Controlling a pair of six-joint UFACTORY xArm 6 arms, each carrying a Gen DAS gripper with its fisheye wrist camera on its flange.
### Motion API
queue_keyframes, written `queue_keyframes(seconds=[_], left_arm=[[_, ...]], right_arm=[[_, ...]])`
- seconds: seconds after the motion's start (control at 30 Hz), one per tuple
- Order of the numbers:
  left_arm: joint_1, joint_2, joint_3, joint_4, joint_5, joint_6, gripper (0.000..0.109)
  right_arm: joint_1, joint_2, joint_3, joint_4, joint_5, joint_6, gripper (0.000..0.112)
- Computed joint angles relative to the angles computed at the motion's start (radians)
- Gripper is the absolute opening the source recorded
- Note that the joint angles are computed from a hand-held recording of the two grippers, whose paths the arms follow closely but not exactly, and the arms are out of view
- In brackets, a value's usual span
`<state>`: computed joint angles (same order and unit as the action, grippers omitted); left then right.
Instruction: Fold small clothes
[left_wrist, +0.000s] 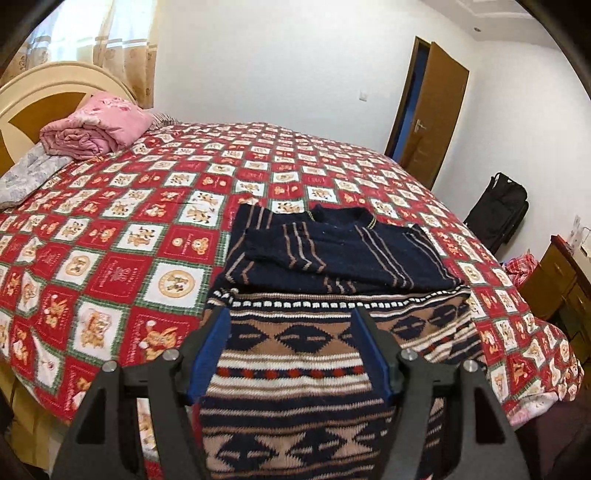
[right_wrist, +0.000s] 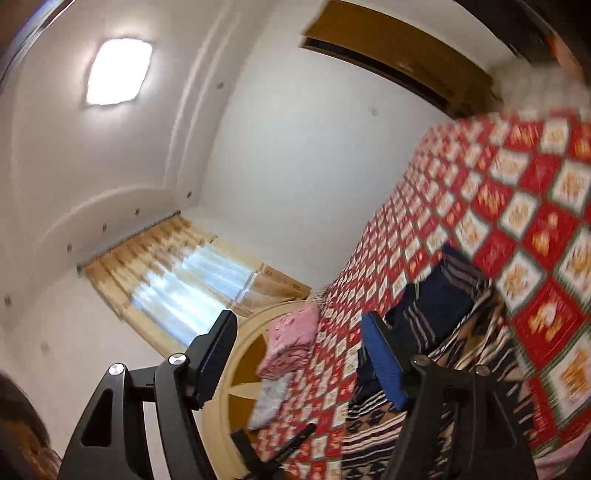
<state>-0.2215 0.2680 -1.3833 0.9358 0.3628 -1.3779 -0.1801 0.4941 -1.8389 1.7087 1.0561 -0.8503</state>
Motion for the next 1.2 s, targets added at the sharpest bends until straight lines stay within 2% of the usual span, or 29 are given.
queue_keyframes(seconds=[0.07, 0.1, 0.27, 0.37, 0.5, 0.6, 0.73, 0.8, 0.97, 1.1, 1.2], left_arm=[[-0.005, -0.040, 0.043, 0.040, 0.011, -0.025, 0.071], [-0.008, -0.062, 0.066, 0.057, 0.020, -0.033, 0.075], [-0.021, -0.160, 0.186, 0.184, 0.058, -0.107, 0.081], [-0.031, -0.171, 0.221, 0.185, 0.077, -0.112, 0.081], [-0.050, -0.147, 0.225, 0.123, 0.081, -0.061, 0.081], [-0.057, -0.131, 0.229, 0.096, 0.055, -0.052, 0.081], [-0.063, -0.103, 0.235, 0.043, 0.036, -0.034, 0.081], [-0.068, -0.089, 0.237, -0.006, 0.035, -0.010, 0.081], [-0.084, -0.069, 0.226, -0.031, 0.049, 0.011, 0.081], [-0.085, -0.053, 0.225, -0.062, 0.055, 0.022, 0.081], [-0.077, -0.050, 0.233, -0.051, 0.062, -0.025, 0.081]], right_arm=[[0.004, -0.056, 0.009, -0.175, -0.078, 0.043, 0.071], [0.003, -0.071, 0.004, -0.277, -0.097, 0.080, 0.071], [-0.030, -0.143, 0.044, -0.612, -0.103, 0.152, 0.071], [-0.047, -0.187, 0.138, -0.769, -0.148, 0.204, 0.071], [-0.065, -0.156, 0.157, -0.894, -0.085, 0.283, 0.071], [-0.037, -0.117, 0.158, -0.994, -0.035, 0.265, 0.071], [0.032, -0.091, 0.237, -1.053, -0.129, 0.242, 0.071], [0.047, -0.042, 0.227, -1.054, -0.121, 0.266, 0.071], [0.076, 0.040, 0.220, -1.076, -0.105, 0.324, 0.071], [0.080, 0.033, 0.255, -1.003, -0.154, 0.273, 0.071], [0.094, 0.032, 0.252, -0.956, -0.197, 0.220, 0.071]])
